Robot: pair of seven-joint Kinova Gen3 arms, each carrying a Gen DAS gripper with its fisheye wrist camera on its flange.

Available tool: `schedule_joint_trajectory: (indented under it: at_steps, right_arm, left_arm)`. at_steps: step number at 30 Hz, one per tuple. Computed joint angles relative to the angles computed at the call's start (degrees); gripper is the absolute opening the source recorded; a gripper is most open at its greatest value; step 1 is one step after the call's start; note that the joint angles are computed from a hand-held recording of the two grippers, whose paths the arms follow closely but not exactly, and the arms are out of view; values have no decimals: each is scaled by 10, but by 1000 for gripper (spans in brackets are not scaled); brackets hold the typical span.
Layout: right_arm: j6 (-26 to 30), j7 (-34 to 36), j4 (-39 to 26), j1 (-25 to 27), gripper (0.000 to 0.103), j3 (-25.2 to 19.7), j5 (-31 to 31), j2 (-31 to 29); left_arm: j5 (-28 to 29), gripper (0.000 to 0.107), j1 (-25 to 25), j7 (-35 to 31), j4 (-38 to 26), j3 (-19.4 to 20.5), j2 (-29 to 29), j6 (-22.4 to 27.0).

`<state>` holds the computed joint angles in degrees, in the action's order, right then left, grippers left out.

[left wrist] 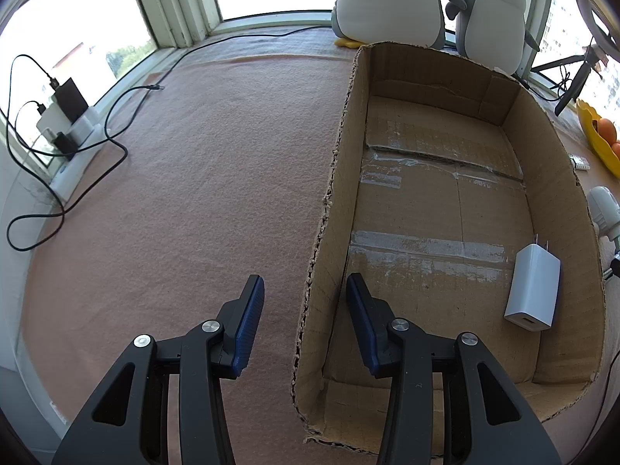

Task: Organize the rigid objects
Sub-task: 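Close the right gripper on the blue sanitizer bottle, then carry the bottle into the box and open the right gripper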

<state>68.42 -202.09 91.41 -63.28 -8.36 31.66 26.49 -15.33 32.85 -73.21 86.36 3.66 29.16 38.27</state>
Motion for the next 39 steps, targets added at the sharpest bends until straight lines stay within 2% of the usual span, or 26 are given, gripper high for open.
schedule_joint_trajectory:
  at_steps: [7, 12, 18, 28, 35, 39]
  right_arm:
    - [58, -23, -38, -31, 52, -4, 18, -6]
    - [109, 21, -110, -47, 52, -2, 45, 12]
    - [125, 94, -199, -60, 52, 12, 75, 39]
    - [100, 224, -344, -72, 52, 59, 84, 104]
    - [68, 291, -421, -59, 52, 87, 50, 155]
    - [69, 329, -473, -50, 52, 101, 20, 190]
  left_arm:
    - [1, 43, 0, 0, 0, 0, 0, 0]
    - [1, 43, 0, -1, 0, 0, 0, -1]
    - [4, 43, -1, -3, 0, 2, 0, -3]
    - [10, 43, -6, -9, 11, 3, -3, -19]
    - [14, 43, -9, -13, 16, 4, -5, -27]
    - [18, 43, -11, -16, 18, 4, -6, -31]
